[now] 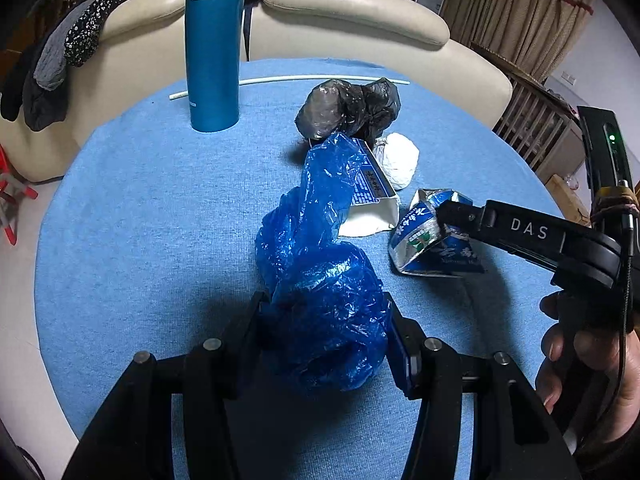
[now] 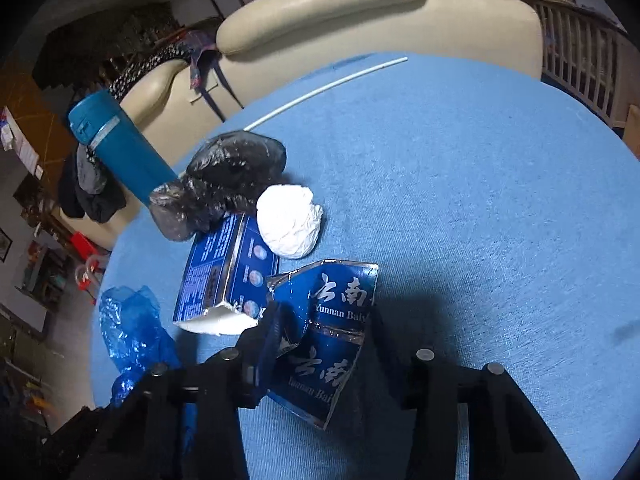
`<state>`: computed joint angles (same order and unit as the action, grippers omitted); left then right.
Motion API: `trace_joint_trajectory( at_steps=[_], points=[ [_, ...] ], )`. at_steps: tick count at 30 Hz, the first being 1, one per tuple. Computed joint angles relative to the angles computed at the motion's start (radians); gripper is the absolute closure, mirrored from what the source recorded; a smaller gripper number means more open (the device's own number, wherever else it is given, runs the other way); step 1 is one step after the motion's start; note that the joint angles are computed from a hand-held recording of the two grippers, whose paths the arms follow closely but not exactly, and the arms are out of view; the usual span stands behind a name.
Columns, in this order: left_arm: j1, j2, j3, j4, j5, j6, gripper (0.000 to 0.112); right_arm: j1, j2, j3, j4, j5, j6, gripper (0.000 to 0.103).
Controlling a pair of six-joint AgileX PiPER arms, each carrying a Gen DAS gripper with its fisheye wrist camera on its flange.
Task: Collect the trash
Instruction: 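Hold the blue bag in the left gripper while the right grasps the crushed blue carton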
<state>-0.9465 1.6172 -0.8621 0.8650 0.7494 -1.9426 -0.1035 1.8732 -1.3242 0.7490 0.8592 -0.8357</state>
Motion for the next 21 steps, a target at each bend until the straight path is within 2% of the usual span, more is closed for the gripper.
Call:
trace_joint_trajectory(
  at_steps=[1,2,3,4,8,12,15,18,21],
  points=[
    [-0.004,0.0,-0.001,0.001,0.002,-0.004,0.056,-0.002,0.005,-0.005,-0.005,0.008,0.009,0.054],
    [-0.006,0.0,-0.001,0.002,0.003,-0.007,0.056,-0.002,0.014,-0.013,-0.017,0.018,0.025,0.047],
    [-0.008,-0.001,0.001,0.0,0.002,-0.009,0.056,0.0,0.024,-0.021,-0.031,0.029,0.039,0.036],
    [-0.01,-0.004,0.005,0.001,0.004,-0.013,0.056,0.004,0.028,-0.018,-0.042,0.034,0.044,0.032],
    [-0.013,-0.028,0.025,0.002,0.016,-0.019,0.056,-0.003,-0.013,0.03,-0.034,0.013,-0.027,0.03],
    [-0.006,-0.049,0.059,0.016,0.009,-0.041,0.056,0.013,-0.039,0.011,-0.044,0.086,-0.266,0.03],
    [0.006,-0.051,0.081,0.024,-0.017,-0.07,0.056,0.084,-0.089,0.039,-0.131,0.039,-0.393,0.03],
    [0.013,-0.048,0.09,0.027,-0.029,-0.081,0.056,0.141,-0.057,0.006,-0.23,0.036,-0.227,0.03],
    [0.014,-0.053,0.1,0.027,-0.028,-0.085,0.056,0.139,-0.011,-0.033,-0.175,0.051,-0.095,0.03]
  ],
)
